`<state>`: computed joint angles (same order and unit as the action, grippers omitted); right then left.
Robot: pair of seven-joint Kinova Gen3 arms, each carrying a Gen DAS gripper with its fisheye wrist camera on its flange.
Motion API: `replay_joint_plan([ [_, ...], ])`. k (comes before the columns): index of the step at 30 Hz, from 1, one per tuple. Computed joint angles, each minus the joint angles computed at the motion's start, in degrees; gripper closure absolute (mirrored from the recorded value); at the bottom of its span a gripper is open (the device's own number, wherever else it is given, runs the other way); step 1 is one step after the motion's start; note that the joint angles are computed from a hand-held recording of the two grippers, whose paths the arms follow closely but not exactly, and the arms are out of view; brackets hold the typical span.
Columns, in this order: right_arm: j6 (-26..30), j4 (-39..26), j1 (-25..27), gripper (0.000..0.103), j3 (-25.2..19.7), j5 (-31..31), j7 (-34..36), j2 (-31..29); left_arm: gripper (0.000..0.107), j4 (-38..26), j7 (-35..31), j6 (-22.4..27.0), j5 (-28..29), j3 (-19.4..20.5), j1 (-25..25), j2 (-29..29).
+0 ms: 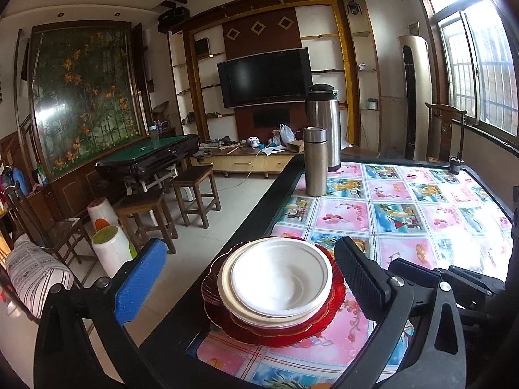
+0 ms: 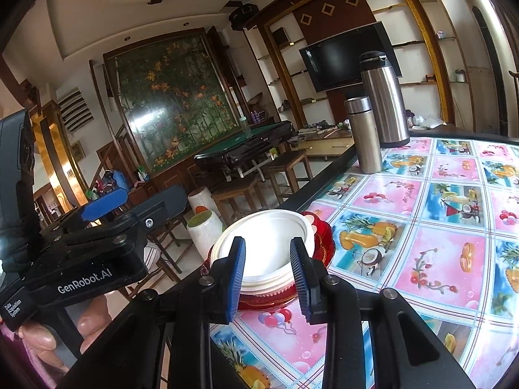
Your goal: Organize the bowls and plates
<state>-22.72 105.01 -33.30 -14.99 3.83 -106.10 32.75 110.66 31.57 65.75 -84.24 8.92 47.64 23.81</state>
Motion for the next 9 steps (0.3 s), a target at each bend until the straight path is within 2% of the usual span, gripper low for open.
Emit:
replay_joint_plan([
  [9, 1.2, -0.6, -0.1, 0.071, 0.1, -0.3, -0.3, 0.1, 0.004, -0.3, -1.6, -1.6, 0.7, 0.0, -0.3, 0.2],
])
